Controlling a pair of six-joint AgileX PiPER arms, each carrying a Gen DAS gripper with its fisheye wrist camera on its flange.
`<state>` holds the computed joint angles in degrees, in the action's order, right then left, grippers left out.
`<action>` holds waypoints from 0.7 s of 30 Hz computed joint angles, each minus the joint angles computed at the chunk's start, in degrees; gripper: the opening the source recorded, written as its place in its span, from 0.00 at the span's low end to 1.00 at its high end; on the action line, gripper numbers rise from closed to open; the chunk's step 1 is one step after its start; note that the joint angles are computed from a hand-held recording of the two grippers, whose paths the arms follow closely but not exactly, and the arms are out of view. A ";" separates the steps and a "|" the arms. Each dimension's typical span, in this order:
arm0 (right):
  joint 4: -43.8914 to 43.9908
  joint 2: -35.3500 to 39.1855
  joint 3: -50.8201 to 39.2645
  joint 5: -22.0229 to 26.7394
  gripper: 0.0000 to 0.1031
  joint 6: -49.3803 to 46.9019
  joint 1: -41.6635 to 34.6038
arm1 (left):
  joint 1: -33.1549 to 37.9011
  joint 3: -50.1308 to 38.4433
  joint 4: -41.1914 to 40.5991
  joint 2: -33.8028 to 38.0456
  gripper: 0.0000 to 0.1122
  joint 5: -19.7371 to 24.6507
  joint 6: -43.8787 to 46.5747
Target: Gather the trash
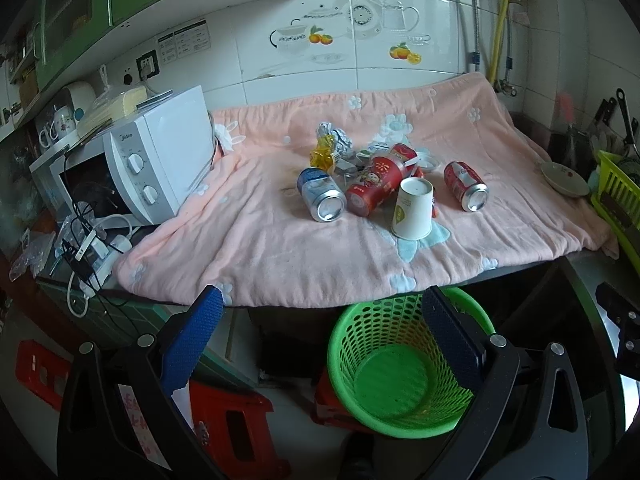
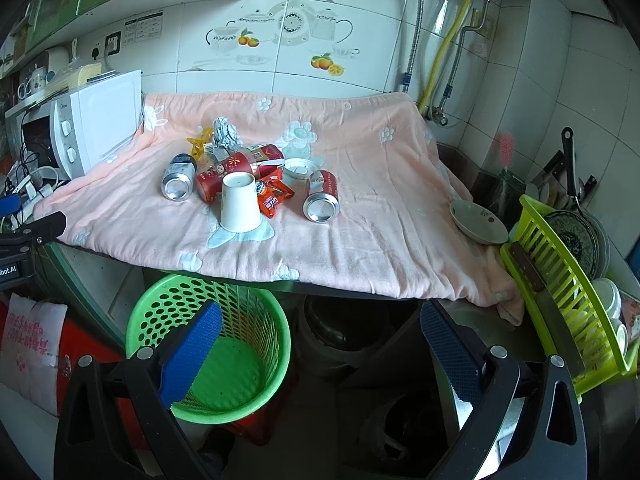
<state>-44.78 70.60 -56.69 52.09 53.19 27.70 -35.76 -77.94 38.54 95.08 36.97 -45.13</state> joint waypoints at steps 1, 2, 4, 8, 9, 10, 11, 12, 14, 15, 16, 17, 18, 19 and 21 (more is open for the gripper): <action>0.28 0.40 -0.26 -0.53 0.93 -0.49 -0.39 | 0.34 -0.59 -0.49 0.40 0.87 0.05 0.57; 0.66 0.85 -0.57 -1.08 0.93 -1.12 -0.85 | 0.73 -1.21 -1.13 0.85 0.87 0.05 1.27; 1.25 1.93 -1.26 -2.21 0.93 -2.41 -1.83 | 1.47 -2.34 -2.26 1.70 0.87 0.09 2.67; 2.78 4.35 -2.93 -4.40 0.93 -5.23 -3.95 | 2.74 -4.56 -3.46 3.52 0.87 0.65 4.19; 3.19 4.93 -3.37 -4.85 0.93 -5.88 -4.42 | 3.09 -5.09 -3.74 3.98 0.87 0.74 4.54; 3.62 5.61 -3.86 -5.43 0.93 -6.51 -4.88 | 3.43 -5.71 -3.99 4.50 0.87 0.99 4.85; 3.97 6.34 -4.34 -6.00 0.93 -7.11 -5.31 | 3.73 -6.44 -4.35 5.11 0.87 1.28 5.18; 4.21 6.82 -4.62 -6.35 0.93 -7.55 -5.62 | 4.11 -7.25 -4.99 5.74 0.87 1.56 5.80; 5.41 8.50 -5.84 -7.50 0.93 -9.23 -6.65 | 4.65 -8.72 -5.38 6.93 0.87 2.20 6.22; 5.88 9.36 -6.42 -8.05 0.93 -9.85 -7.09 | 4.92 -9.43 -5.44 7.54 0.87 2.38 6.39; 6.43 10.23 -7.09 -8.47 0.93 -10.58 -7.46 | 5.16 -10.26 -5.71 8.20 0.87 2.59 6.73; 7.15 11.11 -7.74 -9.04 0.93 -11.53 -7.92 | 5.44 -11.14 -6.03 8.88 0.87 2.80 7.14; 7.72 12.05 -8.44 -9.56 0.93 -12.37 -8.33 | 5.78 -12.14 -6.45 9.65 0.87 2.97 7.68; 8.07 13.05 -9.25 -9.86 0.93 -13.02 -8.60 | 6.16 -13.25 -7.12 10.46 0.87 3.20 8.49; 9.17 15.35 -11.23 -10.59 0.93 -14.66 -9.25 | 6.88 -15.44 -8.29 12.06 0.87 3.78 9.75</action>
<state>-35.60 85.95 -67.92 41.50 38.53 18.45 -28.88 -93.38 30.25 107.14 40.76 -35.38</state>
